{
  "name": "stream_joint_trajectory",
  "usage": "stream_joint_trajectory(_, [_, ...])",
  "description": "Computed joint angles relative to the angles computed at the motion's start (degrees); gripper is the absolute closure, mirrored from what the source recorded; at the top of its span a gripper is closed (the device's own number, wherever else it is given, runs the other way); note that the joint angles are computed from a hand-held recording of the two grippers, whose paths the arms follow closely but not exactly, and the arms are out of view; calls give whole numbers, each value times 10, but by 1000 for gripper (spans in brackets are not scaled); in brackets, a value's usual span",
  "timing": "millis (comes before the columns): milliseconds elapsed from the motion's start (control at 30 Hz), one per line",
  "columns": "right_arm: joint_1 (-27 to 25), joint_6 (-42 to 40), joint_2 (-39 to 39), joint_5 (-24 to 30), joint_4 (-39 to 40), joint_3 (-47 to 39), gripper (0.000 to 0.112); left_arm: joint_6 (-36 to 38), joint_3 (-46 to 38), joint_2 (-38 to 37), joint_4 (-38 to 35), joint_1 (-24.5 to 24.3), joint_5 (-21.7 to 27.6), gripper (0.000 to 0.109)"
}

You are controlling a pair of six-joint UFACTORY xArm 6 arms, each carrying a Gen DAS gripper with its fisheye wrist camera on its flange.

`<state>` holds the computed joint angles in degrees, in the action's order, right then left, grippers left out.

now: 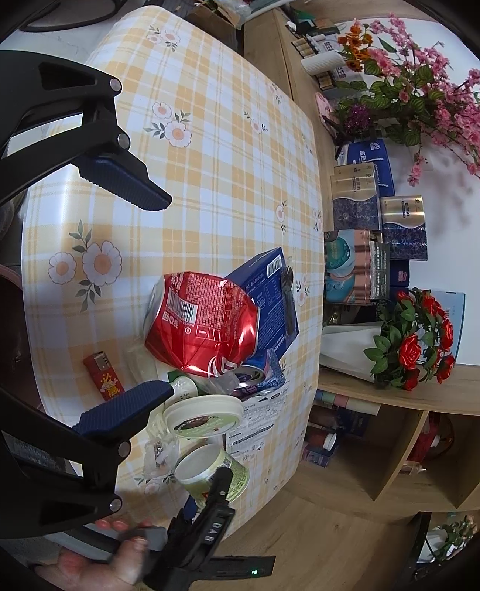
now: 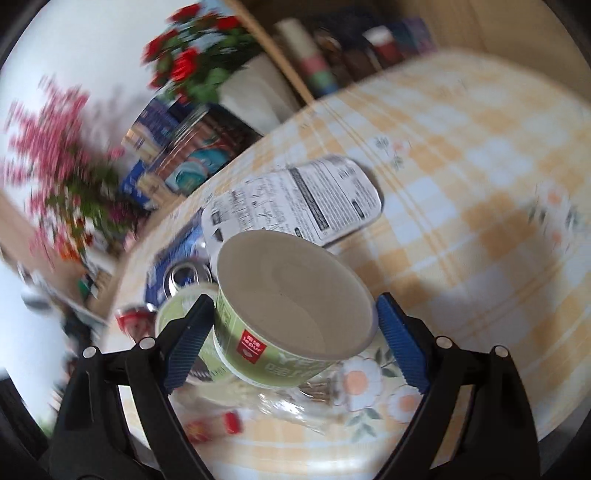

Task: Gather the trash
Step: 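Grasp the crushed red can with the left tool and lift it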

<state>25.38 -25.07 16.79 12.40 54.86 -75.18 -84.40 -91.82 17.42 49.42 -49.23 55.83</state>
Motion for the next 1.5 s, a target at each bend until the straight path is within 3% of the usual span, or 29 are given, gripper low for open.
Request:
stream_joint_trajectory(167, [5, -35, -14, -21, -6, 24, 25, 46, -48, 43, -23, 7, -2, 20])
stream_joint_trajectory(500, [-2, -69, -23, -12, 32, 31, 25, 191, -224, 182, -58, 20, 76, 24])
stream_joint_trajectory(667, [-3, -80, -26, -11, 43, 30, 25, 132, -125, 116, -63, 43, 2, 45])
stream_joint_trajectory(733, [-3, -86, -26, -6, 51, 28, 25, 114, -86, 90, -69, 53, -34, 63])
stream_joint_trajectory(833, [-1, -91, -26, -2, 52, 26, 25, 87, -39, 54, -71, 64, -64, 82])
stream_joint_trajectory(1233, [6, -86, -35, 2, 30, 29, 25, -15, 151, -80, -111, 114, -150, 86])
stream_joint_trajectory(1367, [8, -76, -39, 7, 11, 33, 25, -19, 176, -85, -124, 127, -187, 87])
stream_joint_trajectory(1400, [9, -76, -41, 8, 8, 34, 25, -30, 181, -88, -116, 129, -198, 93])
stream_joint_trajectory(1500, [11, -73, -52, 6, -8, 41, 25, -44, 180, -93, -97, 123, -192, 97])
